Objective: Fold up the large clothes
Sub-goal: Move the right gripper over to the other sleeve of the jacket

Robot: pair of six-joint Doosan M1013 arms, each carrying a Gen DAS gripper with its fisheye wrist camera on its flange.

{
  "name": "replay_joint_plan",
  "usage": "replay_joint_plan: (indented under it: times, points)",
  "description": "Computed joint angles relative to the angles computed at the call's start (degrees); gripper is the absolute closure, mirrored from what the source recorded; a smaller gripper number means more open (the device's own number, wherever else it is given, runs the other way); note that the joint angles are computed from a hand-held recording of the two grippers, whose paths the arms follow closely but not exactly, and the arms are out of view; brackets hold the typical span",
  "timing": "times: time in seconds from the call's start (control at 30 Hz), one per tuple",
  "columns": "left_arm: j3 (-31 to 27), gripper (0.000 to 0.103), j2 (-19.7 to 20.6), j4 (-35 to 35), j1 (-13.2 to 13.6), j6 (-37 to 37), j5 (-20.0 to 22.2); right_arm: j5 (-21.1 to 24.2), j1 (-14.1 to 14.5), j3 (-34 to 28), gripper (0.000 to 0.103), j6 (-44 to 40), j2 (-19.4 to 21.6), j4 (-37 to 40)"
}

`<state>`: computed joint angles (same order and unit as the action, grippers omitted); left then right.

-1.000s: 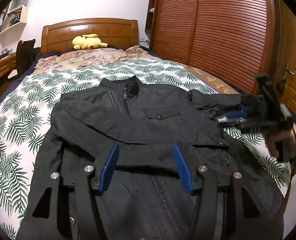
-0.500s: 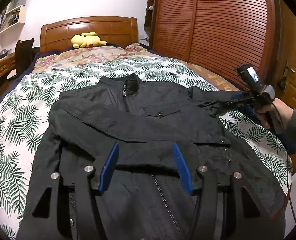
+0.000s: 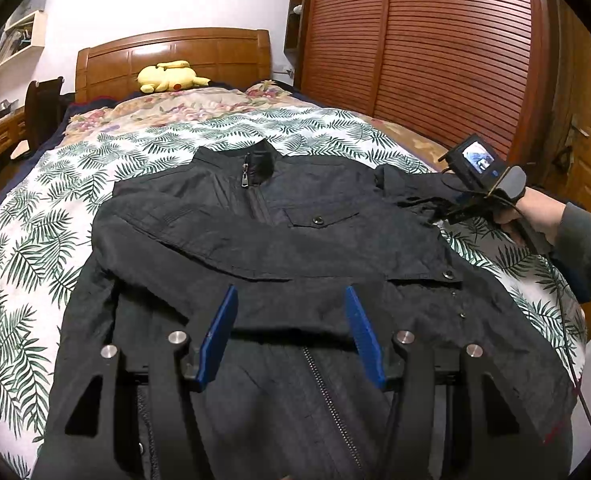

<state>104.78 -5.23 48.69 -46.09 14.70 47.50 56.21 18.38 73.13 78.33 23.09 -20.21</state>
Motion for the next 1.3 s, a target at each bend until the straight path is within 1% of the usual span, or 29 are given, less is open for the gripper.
replay_joint_plan:
  times: [0.03,0.07,0.1,0.17,0.27,0.3,0.37,0.43,0.53,0.6,0.63,0.67,0.73,0.77,0.83,0.87,0.9,0.93,0.97,1.0,1.13,1.3]
  points:
    - [0.0,0.048,0.0,0.0,0.0,0.0,0.0,0.2,0.1,-0.1,0.061,0.4,0.4,-0.9]
    - [0.0,0.048,0.0,0.1,0.1,-0.2,0.0,0.4,0.2,-0.2,0.079,1.0,0.6,-1.6]
    - [0.1,0.048,-0.1,0.2,0.1,-0.3,0.0,0.3,0.4,-0.1,0.09,1.5,0.7,-2.0]
    - [0.1,0.048,-0.1,0.2,0.1,-0.4,0.0,-1.6,0.6,0.4,0.096,3.3,0.3,-3.2]
    - [0.2,0.048,-0.2,0.4,-0.1,-0.5,0.2,-5.3,0.8,1.1,0.099,5.2,-1.0,-3.6]
    - [0.2,0.048,-0.3,0.5,-0.1,-0.7,0.1,-7.2,0.9,1.2,0.101,5.8,-1.7,-3.3]
    - [0.2,0.048,-0.3,0.7,-0.1,-0.8,0.1,-9.9,1.2,1.3,0.102,6.0,-2.7,-2.1]
    - [0.2,0.048,-0.4,0.8,-0.1,-0.8,0.2,-13.2,1.5,1.4,0.103,3.2,-4.3,2.6]
    - [0.2,0.048,-0.4,0.9,-0.1,-1.0,0.3,-16.2,3.1,2.1,0.103,-3.1,-6.3,9.6]
    - [0.4,0.048,-0.5,0.9,0.0,-1.3,0.3,-16.7,4.7,2.6,0.103,-8.6,-7.2,13.5]
    - [0.4,0.048,-0.6,0.8,-0.1,-1.3,0.3,-16.7,5.2,2.8,0.103,-10.0,-7.4,14.1]
    - [0.4,0.048,-0.6,0.8,-0.1,-1.4,0.3,-16.4,5.7,2.7,0.103,-10.4,-7.4,14.5]
    - [0.5,0.048,-0.7,1.0,-0.2,-1.6,0.4,-14.5,5.6,1.7,0.103,-10.1,-6.9,16.8]
    - [0.5,0.048,-0.8,1.2,-0.2,-1.6,0.3,-14.6,5.5,1.7,0.103,-8.9,-6.8,16.6]
    - [0.5,0.048,-0.9,1.5,-0.3,-1.8,0.3,-14.9,5.4,1.7,0.098,-5.7,-6.4,13.9]
    - [0.5,0.048,-1.0,1.5,-0.3,-1.9,0.2,-14.6,5.3,1.5,0.082,-5.0,-6.1,12.6]
    - [0.5,0.048,-1.0,1.5,-0.2,-2.0,0.2,-13.7,5.1,1.2,0.058,-4.4,-5.6,11.3]
    - [0.5,0.048,-1.0,1.5,-0.2,-2.0,0.1,-12.6,4.7,1.1,0.048,-4.0,-5.4,10.3]
    - [0.5,0.048,-1.1,1.6,-0.2,-2.1,0.1,-11.8,4.3,0.9,0.042,-3.0,-5.0,8.9]
    - [0.6,0.048,-1.1,1.7,-0.2,-2.2,0.0,-11.5,4.0,0.9,0.041,-2.2,-4.9,7.9]
    - [0.6,0.048,-1.2,1.5,-0.1,-2.1,-0.1,-6.1,2.2,-0.2,0.041,-1.5,-3.7,6.7]
    - [0.5,0.048,-1.1,0.8,0.1,-1.6,-0.2,-2.6,0.7,0.7,0.041,-3.7,-3.2,6.1]
